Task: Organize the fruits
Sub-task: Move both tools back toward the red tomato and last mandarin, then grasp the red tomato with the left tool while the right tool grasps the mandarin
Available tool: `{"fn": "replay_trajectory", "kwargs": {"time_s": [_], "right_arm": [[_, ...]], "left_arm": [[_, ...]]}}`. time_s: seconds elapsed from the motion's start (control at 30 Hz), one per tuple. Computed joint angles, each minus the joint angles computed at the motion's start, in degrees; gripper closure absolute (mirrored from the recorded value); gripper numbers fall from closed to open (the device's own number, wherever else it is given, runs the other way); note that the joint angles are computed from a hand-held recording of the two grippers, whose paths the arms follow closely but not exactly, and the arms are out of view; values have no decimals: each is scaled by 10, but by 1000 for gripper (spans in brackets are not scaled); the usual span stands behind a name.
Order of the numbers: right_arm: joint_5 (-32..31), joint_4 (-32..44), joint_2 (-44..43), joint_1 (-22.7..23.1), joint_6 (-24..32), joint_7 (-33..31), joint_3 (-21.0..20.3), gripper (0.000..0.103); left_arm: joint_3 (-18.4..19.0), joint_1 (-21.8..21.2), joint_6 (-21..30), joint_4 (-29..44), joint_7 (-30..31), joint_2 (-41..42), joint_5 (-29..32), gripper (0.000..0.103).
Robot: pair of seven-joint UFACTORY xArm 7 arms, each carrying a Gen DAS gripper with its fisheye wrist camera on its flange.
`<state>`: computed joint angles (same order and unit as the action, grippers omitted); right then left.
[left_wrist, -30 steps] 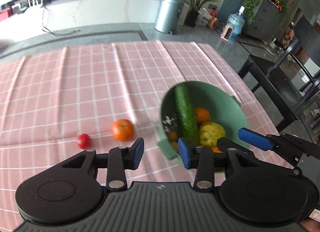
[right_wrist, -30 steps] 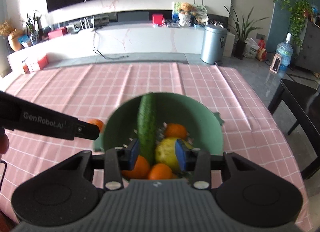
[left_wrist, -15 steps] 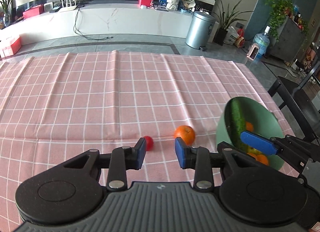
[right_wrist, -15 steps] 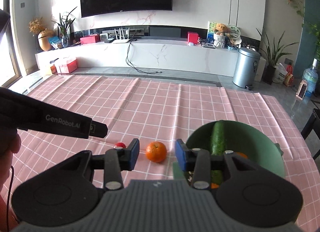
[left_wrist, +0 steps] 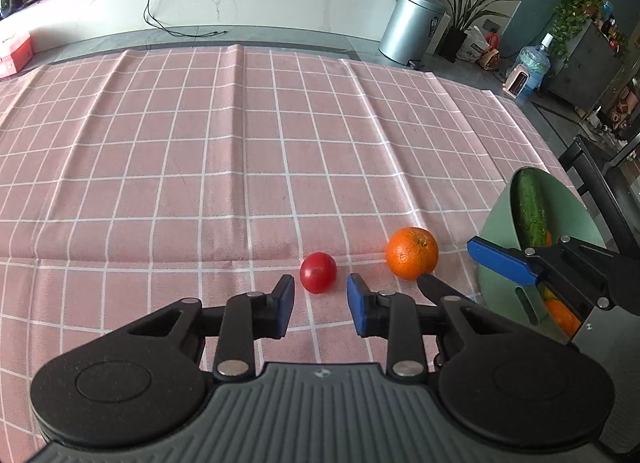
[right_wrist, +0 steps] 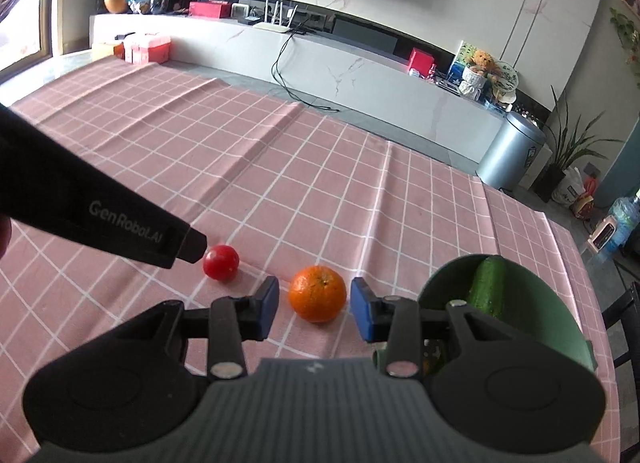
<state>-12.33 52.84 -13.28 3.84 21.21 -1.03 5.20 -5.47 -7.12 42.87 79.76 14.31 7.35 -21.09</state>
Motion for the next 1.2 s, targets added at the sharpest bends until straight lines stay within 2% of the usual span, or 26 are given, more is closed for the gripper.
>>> {"fn": "replay_trajectory", "kwargs": {"time_s": [0.27,0.47,0.6,0.87,0.97,1.2], "right_arm": [[-42,26,46,-1,4,-33,1,67],[-90,41,66,-1,19,7,5,66],[-105,41,68,2,14,16,3,65],[-108,44,69,9,21,27,1,65],[-83,41,64,13,19,14,-4,67],[-75,22,27,11,7,9,2,67]], "left_arm": [[-7,-2,16,39,-8,49,7,69],[-6,-11,11,46,-38,61,46,69],[-8,-9,11,50,-41,67,48,75],[-10,-5,10,52,-47,69,41,76],[-10,-4,7,46,-47,62,38,76],[-6,-2,7,26,-53,26,31,76]]}}
